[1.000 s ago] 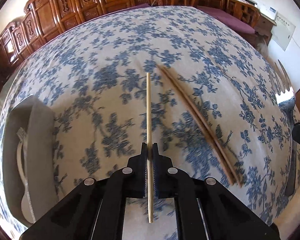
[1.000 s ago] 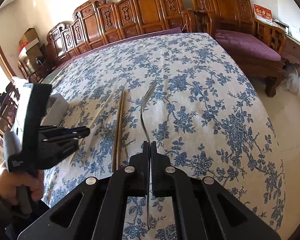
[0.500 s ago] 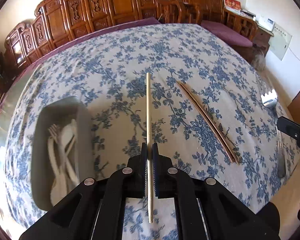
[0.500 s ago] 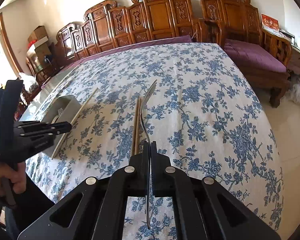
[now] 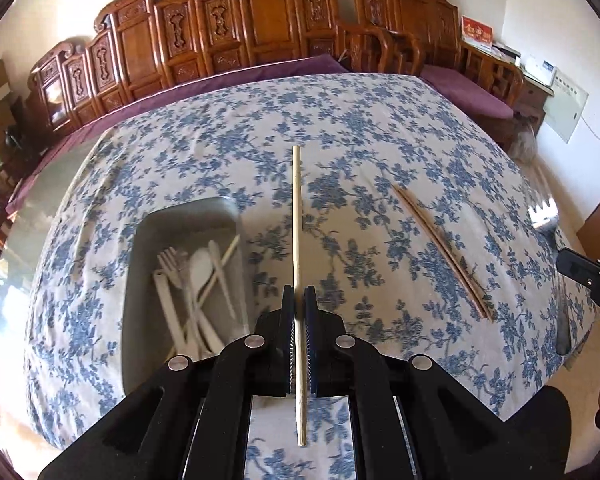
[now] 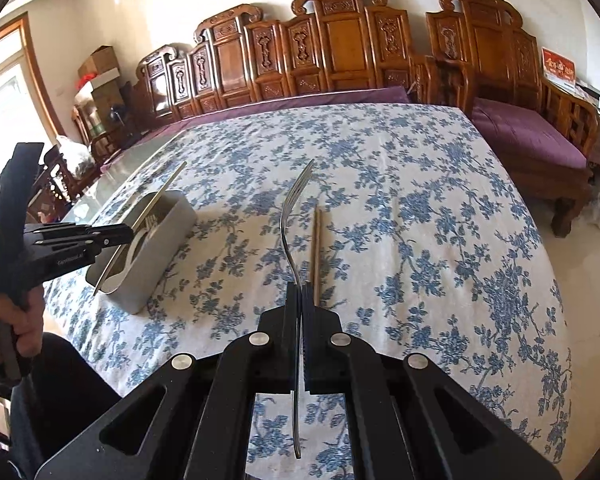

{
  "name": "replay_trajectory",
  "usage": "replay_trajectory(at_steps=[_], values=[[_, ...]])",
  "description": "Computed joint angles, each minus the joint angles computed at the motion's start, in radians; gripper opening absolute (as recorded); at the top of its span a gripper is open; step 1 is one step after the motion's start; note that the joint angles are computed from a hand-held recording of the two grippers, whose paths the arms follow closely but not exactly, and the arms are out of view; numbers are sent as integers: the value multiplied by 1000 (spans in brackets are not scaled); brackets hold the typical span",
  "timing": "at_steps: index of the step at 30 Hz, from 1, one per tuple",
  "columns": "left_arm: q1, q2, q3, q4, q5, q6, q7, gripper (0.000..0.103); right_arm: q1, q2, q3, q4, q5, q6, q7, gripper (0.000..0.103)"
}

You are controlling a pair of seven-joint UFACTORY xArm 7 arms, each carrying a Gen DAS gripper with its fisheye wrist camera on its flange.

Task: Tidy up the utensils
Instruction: 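Carry the chopstick into the tray and open the left tool while the right tool holds the fork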

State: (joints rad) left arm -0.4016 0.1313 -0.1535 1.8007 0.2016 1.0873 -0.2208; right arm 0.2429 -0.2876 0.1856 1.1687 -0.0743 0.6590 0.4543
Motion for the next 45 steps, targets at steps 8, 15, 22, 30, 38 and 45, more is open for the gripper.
replay_trajectory(at_steps=[8,15,22,30,38,45], values=[[59,-5,26,-30,-47,-40,51,4,16,32,15,29,-9,1,7,3],[112,18,43,-37,-104,-59,110,4,32,95,25,83,-48,17,17,3],[132,53,49,-38,-130,-51,158,4,53,158,23,144,-79,31,43,3],[143,52,51,-79,-159,-62,168,4,91,230,23,238,-111,50,63,3],[159,30,50,-125,-190,-62,198,4,130,283,20,308,-134,73,78,3],[175,-5,55,-138,-204,-69,220,7,166,350,15,388,-150,93,93,3]])
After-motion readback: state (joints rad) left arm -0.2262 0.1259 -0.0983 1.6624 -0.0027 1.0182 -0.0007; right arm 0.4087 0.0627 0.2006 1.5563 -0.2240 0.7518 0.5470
